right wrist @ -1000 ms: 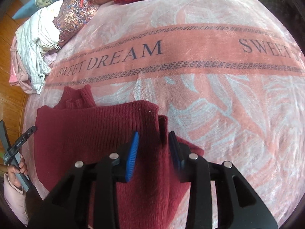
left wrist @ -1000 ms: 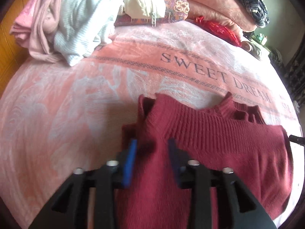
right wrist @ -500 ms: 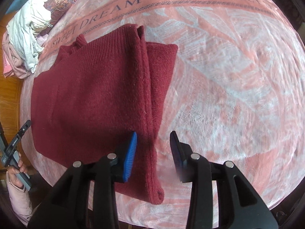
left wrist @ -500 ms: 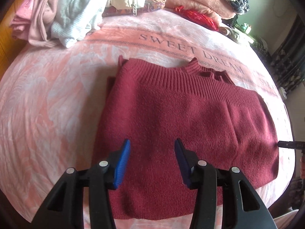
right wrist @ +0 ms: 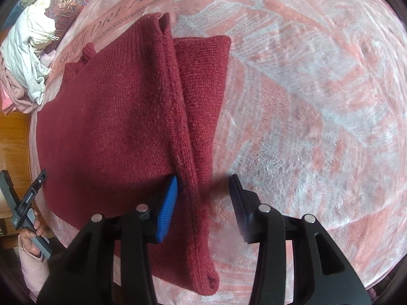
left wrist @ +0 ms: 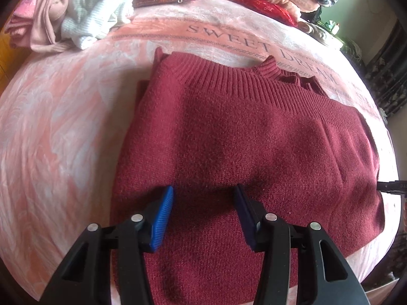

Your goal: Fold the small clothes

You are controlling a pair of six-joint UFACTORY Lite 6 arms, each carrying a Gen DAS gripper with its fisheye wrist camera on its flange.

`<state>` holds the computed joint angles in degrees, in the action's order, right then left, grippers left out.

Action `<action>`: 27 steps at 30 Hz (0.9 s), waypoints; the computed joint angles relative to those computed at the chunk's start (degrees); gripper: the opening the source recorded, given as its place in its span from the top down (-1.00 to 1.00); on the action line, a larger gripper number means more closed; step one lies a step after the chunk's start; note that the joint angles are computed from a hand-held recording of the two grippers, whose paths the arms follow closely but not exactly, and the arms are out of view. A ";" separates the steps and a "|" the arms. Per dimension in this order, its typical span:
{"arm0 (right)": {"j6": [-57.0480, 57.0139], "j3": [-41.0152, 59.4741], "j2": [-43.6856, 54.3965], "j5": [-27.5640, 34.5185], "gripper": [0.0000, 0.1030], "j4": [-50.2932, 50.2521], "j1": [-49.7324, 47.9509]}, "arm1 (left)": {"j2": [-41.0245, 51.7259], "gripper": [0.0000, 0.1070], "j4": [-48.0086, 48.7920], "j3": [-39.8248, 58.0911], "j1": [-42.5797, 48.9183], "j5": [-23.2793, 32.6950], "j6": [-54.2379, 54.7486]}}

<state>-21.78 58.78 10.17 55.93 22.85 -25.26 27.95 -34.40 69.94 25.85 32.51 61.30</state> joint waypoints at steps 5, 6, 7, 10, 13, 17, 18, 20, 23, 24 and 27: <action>-5.06 -0.65 0.94 0.29 0.35 4.12 -2.36 | 0.15 0.02 -0.30 -0.58 -0.21 -1.03 1.24; -6.54 -0.83 0.92 0.88 0.62 5.44 -3.00 | 0.33 0.02 -0.34 -0.46 -0.19 -1.00 1.24; -7.65 -1.10 0.68 1.70 0.65 6.63 -3.62 | 0.43 0.01 -0.35 -0.39 -0.21 -1.04 1.21; -6.03 -1.21 -0.96 1.47 0.73 4.92 -2.24 | 0.46 0.00 -0.61 -0.59 -0.35 -1.43 1.56; -4.27 -0.97 -1.35 1.64 0.76 4.65 -1.72 | 0.94 -0.01 -0.90 -0.11 -0.07 -0.93 2.52; -1.77 -0.27 -2.23 3.09 0.78 4.23 -2.09 | 3.23 -0.01 -0.56 2.75 0.71 1.93 1.94; -0.85 0.33 -2.29 3.57 0.78 4.04 -1.93 | 3.57 -0.01 -0.52 3.12 0.75 2.16 2.00; 0.41 1.27 -3.01 4.49 0.79 3.24 -1.70 | 4.06 -0.01 -0.49 3.52 0.75 2.36 2.22; 1.83 2.42 -5.15 6.77 0.79 3.45 -1.77 | 5.02 -0.02 -0.54 4.59 0.97 3.15 2.50; 2.26 3.04 -5.94 7.79 0.79 4.10 -1.84 | 5.29 -0.02 -0.51 4.90 1.00 3.39 2.56; 2.43 4.65 -8.97 11.54 0.79 6.91 -2.79 | 5.99 -0.03 -0.37 5.87 1.20 4.37 2.57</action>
<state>-19.35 63.43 1.20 67.46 29.76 -28.05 33.94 -34.77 75.81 27.05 36.88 63.87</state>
